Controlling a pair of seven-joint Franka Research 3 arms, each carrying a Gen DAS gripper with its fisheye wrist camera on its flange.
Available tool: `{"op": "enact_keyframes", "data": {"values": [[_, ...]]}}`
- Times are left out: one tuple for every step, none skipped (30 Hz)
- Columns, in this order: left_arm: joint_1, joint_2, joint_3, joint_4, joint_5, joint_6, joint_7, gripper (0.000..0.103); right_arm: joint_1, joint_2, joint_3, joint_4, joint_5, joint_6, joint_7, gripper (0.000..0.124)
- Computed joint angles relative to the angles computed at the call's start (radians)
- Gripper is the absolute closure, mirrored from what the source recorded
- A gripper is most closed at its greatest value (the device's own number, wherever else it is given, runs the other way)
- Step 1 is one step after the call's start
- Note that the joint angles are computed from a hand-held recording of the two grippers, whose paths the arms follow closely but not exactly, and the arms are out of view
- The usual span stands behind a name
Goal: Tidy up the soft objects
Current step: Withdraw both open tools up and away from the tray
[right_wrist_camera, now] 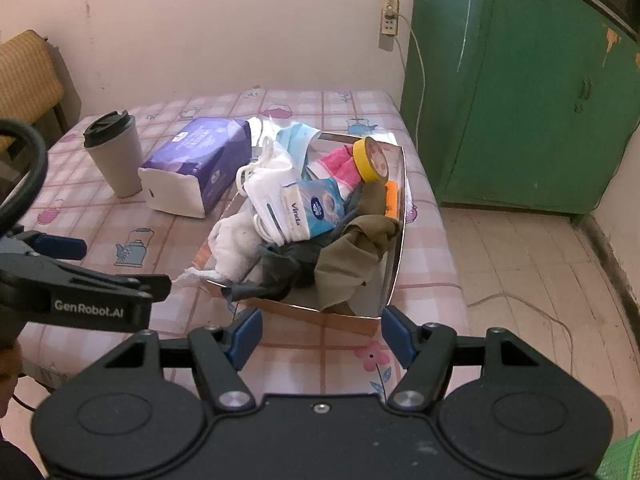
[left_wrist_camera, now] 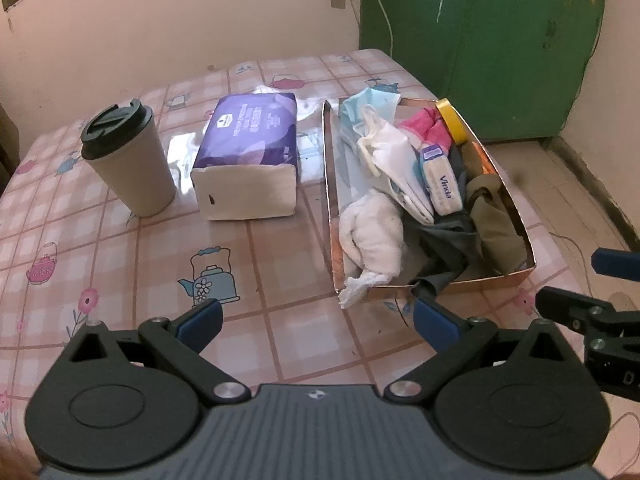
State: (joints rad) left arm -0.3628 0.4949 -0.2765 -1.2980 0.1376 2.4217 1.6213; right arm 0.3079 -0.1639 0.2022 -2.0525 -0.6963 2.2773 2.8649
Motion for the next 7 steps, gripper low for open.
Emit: {"op": "enact_keyframes", "data": {"values": [[0.001, 0.0, -0.002, 0.0, -0.002, 0.0, 0.004, 0.0, 0.0, 0.001, 0.0, 0.001, 0.0, 0.0, 0.001, 0.045], [0.001, 0.0, -0.001, -0.001, -0.002, 0.001, 0.003, 0.0, 0.0, 0.001, 0.0, 0.001, -0.001, 0.0, 0.001, 0.045], [0.0, 0.001, 0.0, 0.0, -0.001, -0.002, 0.002, 0.0, 0.001, 0.001, 0.0, 0.001, 0.0, 0.0, 0.0, 0.045], [0.0, 0.001, 0.0, 0.001, -0.003, -0.004, 0.002, 0.0, 0.001, 0.001, 0.0, 0.002, 0.0, 0.0, 0.0, 0.045], [0.001, 0.003, 0.0, 0.005, -0.004, -0.007, 0.002, 0.0, 0.001, 0.001, -0.001, 0.001, 0.0, 0.001, 0.0, 0.045], [0.001, 0.005, -0.002, 0.008, -0.006, -0.01, 0.005, 0.0, 0.001, 0.001, -0.001, 0.001, 0.001, 0.001, -0.001, 0.045], [0.002, 0.008, -0.003, 0.013, -0.008, -0.015, 0.009, 0.0, 0.001, 0.003, -0.001, 0.003, 0.001, -0.001, -0.001, 0.045]]}}
